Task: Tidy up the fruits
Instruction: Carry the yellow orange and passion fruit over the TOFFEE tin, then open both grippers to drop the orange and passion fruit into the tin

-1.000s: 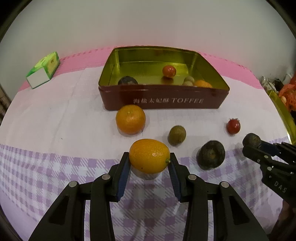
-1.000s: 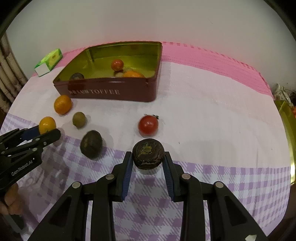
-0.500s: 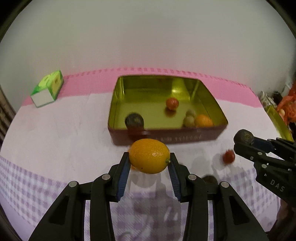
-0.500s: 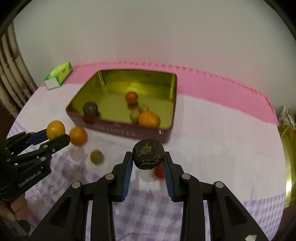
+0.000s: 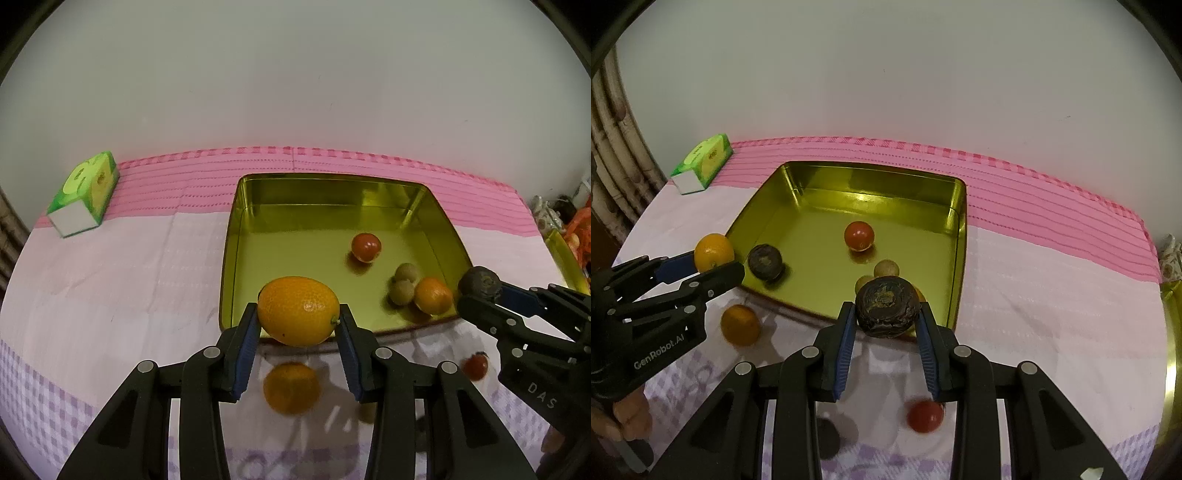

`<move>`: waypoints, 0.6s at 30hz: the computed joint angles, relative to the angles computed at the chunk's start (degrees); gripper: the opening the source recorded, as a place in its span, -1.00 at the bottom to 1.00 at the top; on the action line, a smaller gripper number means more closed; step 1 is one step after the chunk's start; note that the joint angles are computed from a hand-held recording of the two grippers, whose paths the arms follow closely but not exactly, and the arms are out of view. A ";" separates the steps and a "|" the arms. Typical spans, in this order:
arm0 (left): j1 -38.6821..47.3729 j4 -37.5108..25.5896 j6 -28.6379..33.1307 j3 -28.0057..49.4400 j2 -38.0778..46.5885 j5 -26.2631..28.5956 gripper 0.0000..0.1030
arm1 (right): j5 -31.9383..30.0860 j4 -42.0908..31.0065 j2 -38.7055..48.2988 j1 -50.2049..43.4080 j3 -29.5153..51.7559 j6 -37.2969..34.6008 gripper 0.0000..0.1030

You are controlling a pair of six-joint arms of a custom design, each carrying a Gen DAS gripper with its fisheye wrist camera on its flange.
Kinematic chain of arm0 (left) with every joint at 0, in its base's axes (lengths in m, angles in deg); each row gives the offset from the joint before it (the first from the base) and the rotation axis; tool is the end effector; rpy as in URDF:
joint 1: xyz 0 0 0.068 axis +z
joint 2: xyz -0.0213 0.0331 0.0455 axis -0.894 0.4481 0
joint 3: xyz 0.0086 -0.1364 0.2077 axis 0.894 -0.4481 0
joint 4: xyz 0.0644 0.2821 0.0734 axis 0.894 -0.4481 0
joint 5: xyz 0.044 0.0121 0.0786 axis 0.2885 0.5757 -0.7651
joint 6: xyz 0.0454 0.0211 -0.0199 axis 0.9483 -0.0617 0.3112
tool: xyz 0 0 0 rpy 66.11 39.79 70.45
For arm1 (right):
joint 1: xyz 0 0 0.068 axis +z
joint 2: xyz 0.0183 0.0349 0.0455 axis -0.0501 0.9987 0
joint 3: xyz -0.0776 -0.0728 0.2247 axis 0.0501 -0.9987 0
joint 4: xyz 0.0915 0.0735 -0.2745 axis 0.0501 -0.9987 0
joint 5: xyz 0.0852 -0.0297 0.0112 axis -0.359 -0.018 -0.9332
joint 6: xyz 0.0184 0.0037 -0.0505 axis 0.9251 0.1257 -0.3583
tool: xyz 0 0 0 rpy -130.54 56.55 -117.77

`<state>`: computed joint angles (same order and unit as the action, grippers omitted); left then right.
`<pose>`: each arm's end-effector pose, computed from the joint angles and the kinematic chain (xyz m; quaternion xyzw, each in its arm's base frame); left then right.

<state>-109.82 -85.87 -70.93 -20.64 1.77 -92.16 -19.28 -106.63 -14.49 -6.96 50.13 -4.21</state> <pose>0.1752 -0.1577 0.1885 -0.1591 0.9340 0.0124 0.3197 0.2227 -0.0015 0.1840 -0.2810 0.9104 0.1188 0.2794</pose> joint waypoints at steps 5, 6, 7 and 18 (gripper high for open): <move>4.09 3.02 2.86 -0.21 1.83 2.57 -0.18 | 2.46 4.44 5.32 3.85 1.23 2.75 -0.41; 4.49 3.39 3.15 -0.18 2.29 2.74 -0.18 | 2.86 5.13 6.29 4.46 1.47 3.14 -0.41; 5.08 3.97 3.78 -0.13 2.83 3.11 -0.18 | 3.16 5.77 7.16 4.89 1.63 3.48 -0.41; 7.80 7.32 8.32 0.98 7.85 5.08 -0.18 | 4.98 8.75 12.53 7.12 2.83 5.12 -0.41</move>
